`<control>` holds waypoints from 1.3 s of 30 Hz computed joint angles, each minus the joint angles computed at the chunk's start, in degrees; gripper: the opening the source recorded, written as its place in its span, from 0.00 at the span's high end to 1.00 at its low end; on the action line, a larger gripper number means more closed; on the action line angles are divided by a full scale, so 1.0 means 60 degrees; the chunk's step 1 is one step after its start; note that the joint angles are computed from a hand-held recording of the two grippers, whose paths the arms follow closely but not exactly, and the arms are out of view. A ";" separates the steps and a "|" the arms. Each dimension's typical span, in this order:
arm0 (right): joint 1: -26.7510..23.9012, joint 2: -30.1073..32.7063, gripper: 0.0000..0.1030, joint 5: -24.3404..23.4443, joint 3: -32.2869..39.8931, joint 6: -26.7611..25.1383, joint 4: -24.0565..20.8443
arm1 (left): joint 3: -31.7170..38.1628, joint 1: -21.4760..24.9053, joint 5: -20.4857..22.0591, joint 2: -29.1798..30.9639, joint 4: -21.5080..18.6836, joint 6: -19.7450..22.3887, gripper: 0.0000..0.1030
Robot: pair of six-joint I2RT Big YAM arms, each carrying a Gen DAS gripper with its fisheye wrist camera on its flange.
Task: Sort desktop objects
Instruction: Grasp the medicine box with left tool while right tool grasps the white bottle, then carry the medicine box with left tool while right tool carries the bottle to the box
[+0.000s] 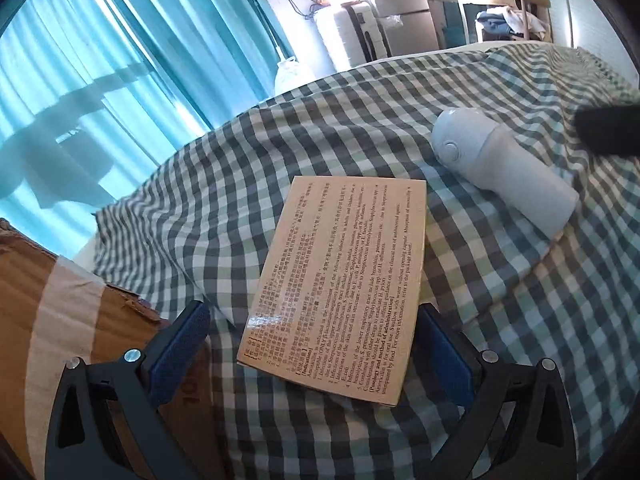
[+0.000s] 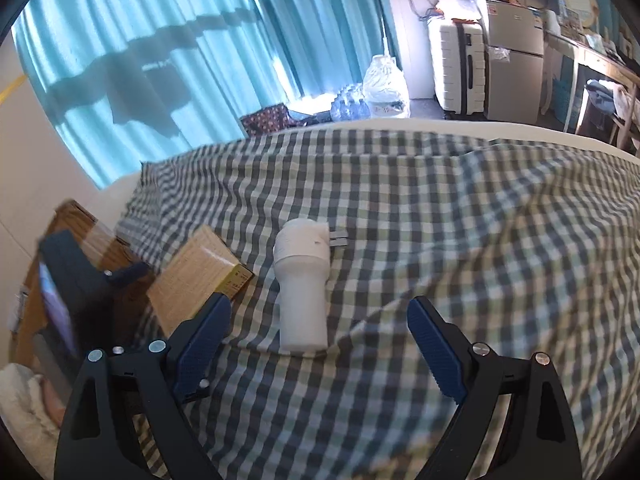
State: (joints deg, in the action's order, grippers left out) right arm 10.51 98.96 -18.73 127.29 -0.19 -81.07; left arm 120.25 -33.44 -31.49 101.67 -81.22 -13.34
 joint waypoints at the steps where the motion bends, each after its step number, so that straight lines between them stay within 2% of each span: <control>1: 0.0093 0.0126 0.12 0.0074 0.0054 -0.0013 -0.0075 | 0.0096 0.0031 0.0080 0.0048 0.0000 -0.0067 0.00; 4: 0.0371 0.0777 0.14 0.0343 0.0553 -0.0033 -0.0567 | 0.0386 0.0113 0.0316 0.0201 -0.0011 -0.0499 0.00; 5: 0.0392 0.1026 0.17 0.0374 0.0784 -0.0110 -0.0805 | 0.0582 0.0118 0.0301 0.0307 -0.0101 -0.0657 0.00; 7: 0.0378 0.1104 0.45 0.0645 0.0759 -0.0193 -0.0905 | 0.0866 0.0141 0.0340 0.0469 -0.0115 -0.0696 0.00; 8: 0.0291 0.0992 0.51 0.0596 0.0588 -0.0225 -0.0801 | 0.1036 0.0185 0.0388 0.0599 -0.0229 -0.0656 0.00; 9: 0.0158 0.0921 0.63 0.0276 0.0500 -0.0208 -0.0812 | 0.1203 0.0255 0.0532 0.0724 -0.0376 -0.0666 0.00; 10: -0.0035 0.0782 0.65 -0.0180 0.0315 -0.0100 -0.0806 | 0.1390 0.0313 0.0639 0.0870 -0.0618 -0.0807 0.00; 12: -0.0280 0.0379 0.66 -0.0530 -0.0203 -0.0101 -0.0715 | 0.1772 0.0380 0.0754 0.1187 -0.1042 -0.0948 0.00; 14: -0.0399 -0.0074 0.67 -0.0517 -0.0759 -0.0373 -0.0637 | 0.1872 0.0453 0.1122 0.1268 -0.1213 -0.1350 0.00; 16: -0.0459 -0.0472 0.67 -0.0436 -0.1226 -0.0587 -0.0601 | 0.1972 0.0589 0.1899 0.1285 -0.1450 -0.2049 0.05; 17: -0.0517 -0.0721 0.67 -0.0431 -0.1510 -0.0663 -0.0570 | 0.1951 0.0704 0.2421 0.1238 -0.1517 -0.2558 0.11; 18: -0.0619 -0.1087 0.68 -0.0459 -0.1963 -0.0600 -0.0429 | 0.1802 0.0790 0.2857 0.1106 -0.1481 -0.3154 0.12; 19: -0.0703 -0.1288 0.68 -0.0505 -0.2226 -0.0541 -0.0366 | 0.1677 0.0816 0.3009 0.0995 -0.1488 -0.3579 0.13; 20: -0.0865 -0.1596 0.68 -0.0644 -0.2614 -0.0424 -0.0350 | 0.1698 0.0772 0.3037 0.0979 -0.1651 -0.3737 0.15; 22: -0.1091 -0.1982 0.68 -0.0872 -0.3051 -0.0223 -0.0431 | 0.1779 0.0525 0.3010 0.0954 -0.1907 -0.3601 0.18; 26: -0.1240 -0.2666 0.69 -0.0561 -0.3438 -0.0649 -0.0997 | 0.1489 -0.0152 0.2922 0.0571 -0.2169 -0.4007 0.21; 30: -0.1481 -0.3290 0.69 -0.0853 -0.3671 -0.0622 -0.1480 | 0.0379 -0.0811 0.3113 -0.0477 -0.1717 -0.5360 0.23; 35: -0.1626 -0.4127 0.71 -0.0971 -0.3915 -0.0742 -0.2005 | -0.0157 -0.1780 0.2632 -0.1394 -0.2021 -0.6999 0.24; 36: -0.1666 -0.4347 0.72 -0.1006 -0.3980 -0.0816 -0.2143 | -0.0261 -0.1947 0.2602 -0.1569 -0.2050 -0.7196 0.24; 37: -0.1564 -0.4497 0.80 -0.0949 -0.3952 -0.0803 -0.2312 | -0.0279 -0.2091 0.2604 -0.1682 -0.2130 -0.7349 0.24; 38: -0.1578 -0.4677 0.84 -0.0990 -0.3996 -0.0876 -0.2432 | -0.0255 -0.2281 0.2487 -0.1791 -0.2319 -0.7580 0.24; 39: -0.1605 -0.4762 0.84 -0.1067 -0.3993 -0.0949 -0.2582 | -0.0172 -0.2357 0.2423 -0.1884 -0.2505 -0.7665 0.24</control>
